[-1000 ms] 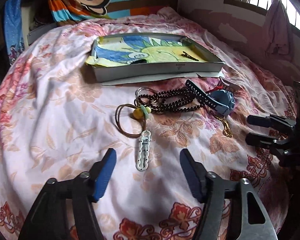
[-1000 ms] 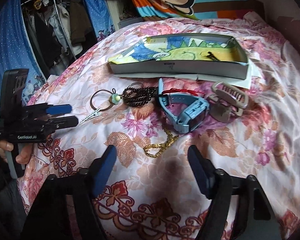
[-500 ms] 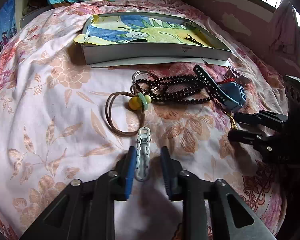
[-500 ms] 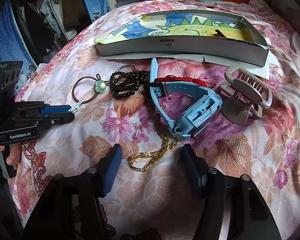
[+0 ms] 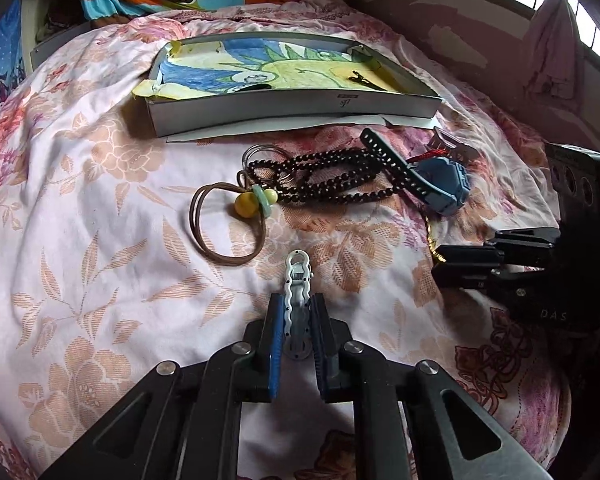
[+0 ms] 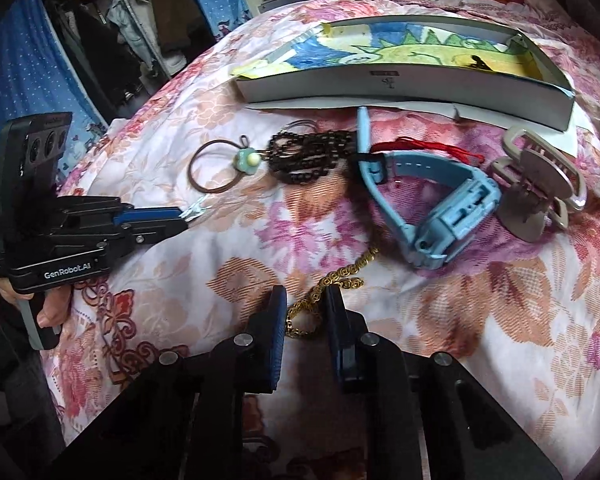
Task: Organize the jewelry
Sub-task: 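Grasp the white hair clip with the left tool while the right tool grasps the gold chain, then carry the clip and chain over the tray and open both tools to drop them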
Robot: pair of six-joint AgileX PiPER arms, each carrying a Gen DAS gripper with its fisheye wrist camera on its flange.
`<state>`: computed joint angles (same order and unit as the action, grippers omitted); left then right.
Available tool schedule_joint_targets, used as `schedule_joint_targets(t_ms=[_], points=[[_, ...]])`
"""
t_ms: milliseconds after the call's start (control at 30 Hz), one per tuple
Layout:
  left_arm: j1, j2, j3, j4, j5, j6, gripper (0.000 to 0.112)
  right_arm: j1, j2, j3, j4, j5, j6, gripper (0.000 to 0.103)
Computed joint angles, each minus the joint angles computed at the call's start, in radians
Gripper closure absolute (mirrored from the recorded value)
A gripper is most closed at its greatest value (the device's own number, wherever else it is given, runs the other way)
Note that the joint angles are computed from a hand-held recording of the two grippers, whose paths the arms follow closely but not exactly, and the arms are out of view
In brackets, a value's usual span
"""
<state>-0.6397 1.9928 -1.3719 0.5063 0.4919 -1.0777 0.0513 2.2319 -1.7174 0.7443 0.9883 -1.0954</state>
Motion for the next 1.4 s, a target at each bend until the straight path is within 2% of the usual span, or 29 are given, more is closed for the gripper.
schedule_joint_targets(t_ms=[167, 400, 567, 767, 1200, 1267, 1400], points=[[-0.015, -0.021, 0.028, 0.062, -0.029, -0.073, 0.100, 0.002, -0.053, 0.077, 0.051, -0.034, -0.087, 0.086], [-0.040, -0.054, 0.072, 0.229, -0.065, -0.260, 0.100, -0.019, -0.120, 0.161, 0.176, -0.073, -0.216, 0.086], [-0.053, -0.067, 0.092, 0.352, -0.068, -0.400, 0.100, -0.040, -0.152, 0.192, 0.268, -0.081, -0.286, 0.086], [-0.057, -0.071, 0.091, 0.415, -0.055, -0.473, 0.100, -0.042, -0.167, 0.197, 0.326, -0.097, -0.319, 0.086], [-0.047, -0.076, 0.084, 0.476, -0.050, -0.537, 0.100, -0.057, -0.178, 0.174, 0.390, -0.105, -0.318, 0.086], [-0.035, -0.071, 0.062, 0.478, -0.049, -0.534, 0.100, -0.060, -0.168, 0.133, 0.395, -0.100, -0.302, 0.086], [0.004, -0.022, -0.081, 0.406, -0.001, -0.393, 0.100, -0.050, -0.109, -0.024, 0.356, -0.102, -0.214, 0.086]])
